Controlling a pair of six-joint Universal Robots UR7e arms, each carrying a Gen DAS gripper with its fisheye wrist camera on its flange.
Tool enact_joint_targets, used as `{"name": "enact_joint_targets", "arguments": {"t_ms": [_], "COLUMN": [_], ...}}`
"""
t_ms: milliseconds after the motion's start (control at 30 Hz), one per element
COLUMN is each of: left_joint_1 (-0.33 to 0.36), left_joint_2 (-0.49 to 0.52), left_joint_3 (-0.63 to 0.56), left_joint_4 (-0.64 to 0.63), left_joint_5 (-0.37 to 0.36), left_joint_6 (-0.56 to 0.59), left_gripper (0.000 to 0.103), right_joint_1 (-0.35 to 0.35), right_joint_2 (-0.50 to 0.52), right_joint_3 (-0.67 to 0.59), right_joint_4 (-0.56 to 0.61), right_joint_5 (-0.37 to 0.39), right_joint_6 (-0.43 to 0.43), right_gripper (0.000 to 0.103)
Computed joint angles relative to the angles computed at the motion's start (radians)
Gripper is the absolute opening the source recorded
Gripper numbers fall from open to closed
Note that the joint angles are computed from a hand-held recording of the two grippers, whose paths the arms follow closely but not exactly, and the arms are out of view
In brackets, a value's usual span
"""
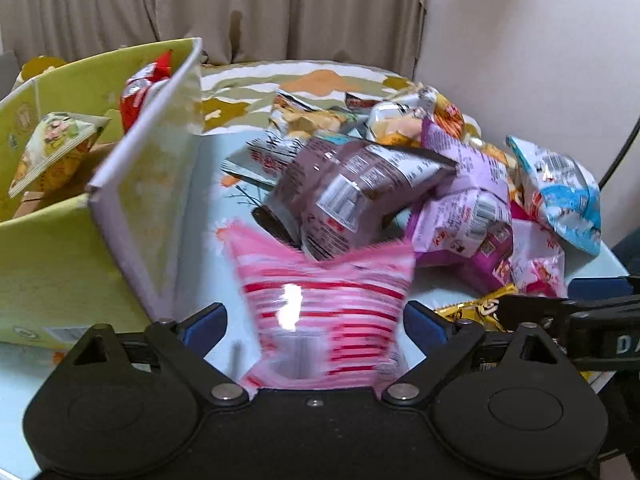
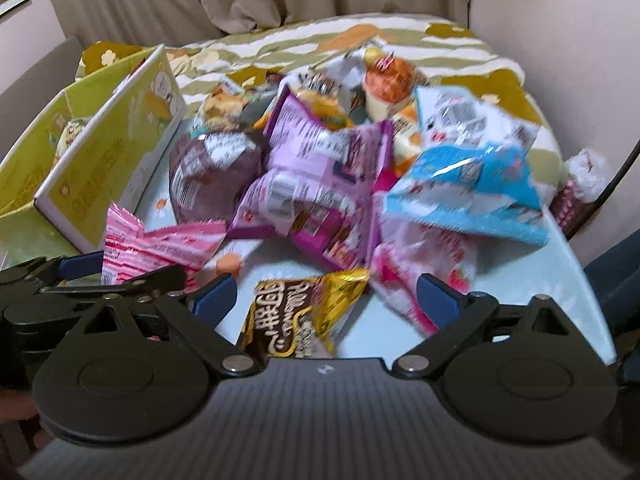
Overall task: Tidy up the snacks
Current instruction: 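Grasp the pink striped bag with the left tool while the right tool grasps the yellow chocolate bag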
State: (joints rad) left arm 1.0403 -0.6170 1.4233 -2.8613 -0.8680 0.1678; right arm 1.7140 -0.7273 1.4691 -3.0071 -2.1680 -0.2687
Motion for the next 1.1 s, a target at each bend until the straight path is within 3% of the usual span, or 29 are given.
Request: {"name": "enact_joint_targets", "arguments": {"t_ms": [133,333,533,1100], "left_joint_1": [0.001,-0.002,-0.005,-0.036], "left_joint_2": [0.005,0.001,0.002,-0.038], "left_joint_3": [-0.004,0.004,-0.004,0.027], "left_joint_4": [0.046,0.049,0.065,0.055], "left_joint_5": [0.001,0.011,0.026,0.064], "left_joint_6": [-0.004,0.010,0.017,-0.012], "left_gripper": [0.078,0.073,0.072,0.071], "right_joint_1": [-0.005,-0.015,-0.021,-0.013], "right_joint_2": [0.005,0.004,0.016,0.000], "right_joint_3": [0.001,0.007,-0.006,0.004], "right_joint_4": [0.017,0.052,0.086,0.099], "right_joint_5": [0.004,0.022,0.033,0.033], "right_joint_6": [0.010,0.033,0.041,0.044], "right_gripper": [0.103,0.095,0.076,0.068]}}
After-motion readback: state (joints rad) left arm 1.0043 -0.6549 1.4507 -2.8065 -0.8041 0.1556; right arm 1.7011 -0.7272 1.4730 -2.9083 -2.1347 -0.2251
